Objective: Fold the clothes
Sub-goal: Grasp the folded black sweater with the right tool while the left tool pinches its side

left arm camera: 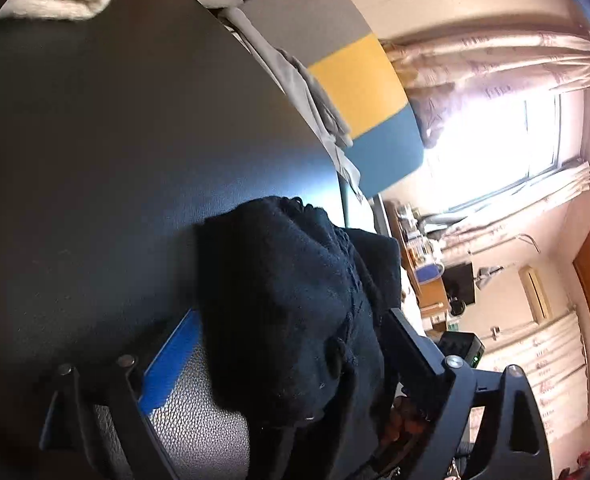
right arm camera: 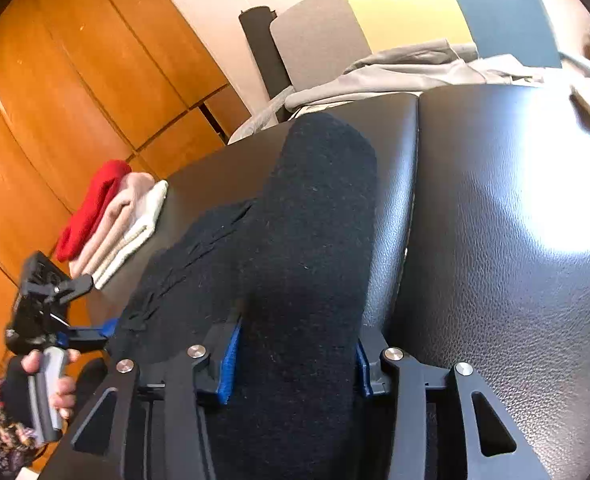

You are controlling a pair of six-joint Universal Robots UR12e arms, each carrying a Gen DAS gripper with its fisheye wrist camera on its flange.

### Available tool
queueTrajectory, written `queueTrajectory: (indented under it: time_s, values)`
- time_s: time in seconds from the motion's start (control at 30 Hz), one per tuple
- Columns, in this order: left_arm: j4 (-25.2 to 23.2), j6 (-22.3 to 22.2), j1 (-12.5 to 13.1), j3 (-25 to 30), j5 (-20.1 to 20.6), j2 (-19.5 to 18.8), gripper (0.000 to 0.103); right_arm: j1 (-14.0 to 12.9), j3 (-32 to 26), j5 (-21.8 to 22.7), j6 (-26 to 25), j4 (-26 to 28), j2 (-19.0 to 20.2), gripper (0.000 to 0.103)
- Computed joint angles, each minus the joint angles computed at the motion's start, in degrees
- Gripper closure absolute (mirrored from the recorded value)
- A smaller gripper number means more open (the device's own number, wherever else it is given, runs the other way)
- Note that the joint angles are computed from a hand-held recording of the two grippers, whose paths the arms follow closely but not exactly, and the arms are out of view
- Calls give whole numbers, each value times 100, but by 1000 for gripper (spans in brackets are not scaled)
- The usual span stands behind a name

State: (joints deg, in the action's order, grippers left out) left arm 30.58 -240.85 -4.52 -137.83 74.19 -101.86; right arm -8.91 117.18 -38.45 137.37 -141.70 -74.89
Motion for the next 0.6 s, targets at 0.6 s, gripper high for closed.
queueTrajectory:
  time_s: [0.6]
  values:
    - [-1624,1728,-207,666,-495,1,16,-50,-52,227,52,352,77,54]
